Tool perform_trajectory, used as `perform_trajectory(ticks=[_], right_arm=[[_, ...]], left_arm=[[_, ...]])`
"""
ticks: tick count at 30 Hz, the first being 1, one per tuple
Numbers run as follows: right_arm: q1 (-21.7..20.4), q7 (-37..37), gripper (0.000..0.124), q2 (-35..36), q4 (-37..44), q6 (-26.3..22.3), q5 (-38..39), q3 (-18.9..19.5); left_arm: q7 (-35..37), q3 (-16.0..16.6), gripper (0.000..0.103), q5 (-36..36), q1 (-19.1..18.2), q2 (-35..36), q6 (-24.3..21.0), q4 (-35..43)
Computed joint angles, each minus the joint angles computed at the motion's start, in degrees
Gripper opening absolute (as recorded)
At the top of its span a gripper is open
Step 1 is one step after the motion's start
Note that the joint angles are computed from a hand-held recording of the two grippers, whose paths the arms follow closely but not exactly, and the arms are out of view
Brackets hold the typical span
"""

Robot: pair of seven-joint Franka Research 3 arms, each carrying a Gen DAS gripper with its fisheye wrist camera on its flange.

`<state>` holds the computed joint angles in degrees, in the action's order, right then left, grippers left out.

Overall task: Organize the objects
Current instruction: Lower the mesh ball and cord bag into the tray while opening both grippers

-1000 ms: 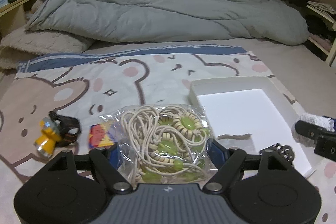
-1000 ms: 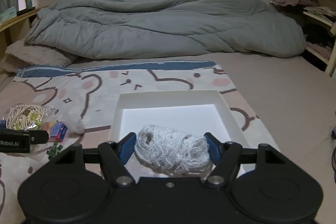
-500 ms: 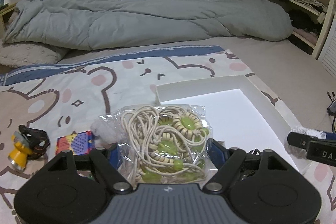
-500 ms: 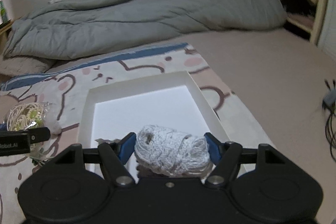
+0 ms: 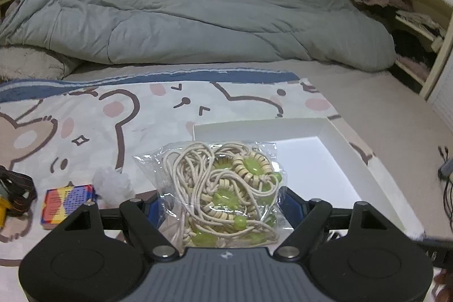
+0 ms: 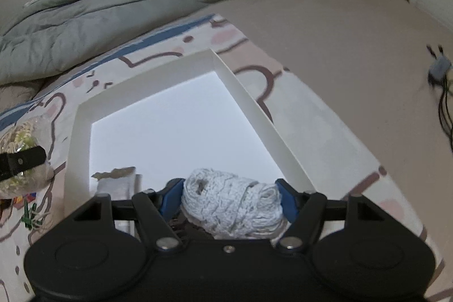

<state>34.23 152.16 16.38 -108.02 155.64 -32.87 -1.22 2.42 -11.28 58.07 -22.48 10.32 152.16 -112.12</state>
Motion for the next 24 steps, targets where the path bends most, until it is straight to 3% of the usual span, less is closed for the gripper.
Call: perform_trajectory(ticks=[6,17,19,21,24], right_arm=[[-0.1,2.7,0.071,1.9,1.1,-0.7,3.4,-0.2],[1.3,1.0,0.071,3.9,4.1,-3.1,5.7,-0.9],[1.3,1.4,0.071,3.9,4.1,-3.2,5.8,-1.0],[1.2,1.6,0.071,4.1,4.3,-3.4,5.8,-1.1],[1.6,2.5,0.073,4.6,4.8,-3.9,4.6,-1.7]], left_arm=[[-0.6,0.8,0.080,-1.3,-0.6,4.5,-0.6,4.8],[-0.9,4.3,0.080,-5.9,-1.8,10.6,4.0,8.8],[-1.6,5.1,0.082,-4.9,-2.1,10.9,5.6,8.9],[-2.6,5.9,0.096,-4.3,-2.0,11.1,8.7,8.6],[-5.0,7.2,0.097,-1.7,-3.1,11.0,9.8,8.6]])
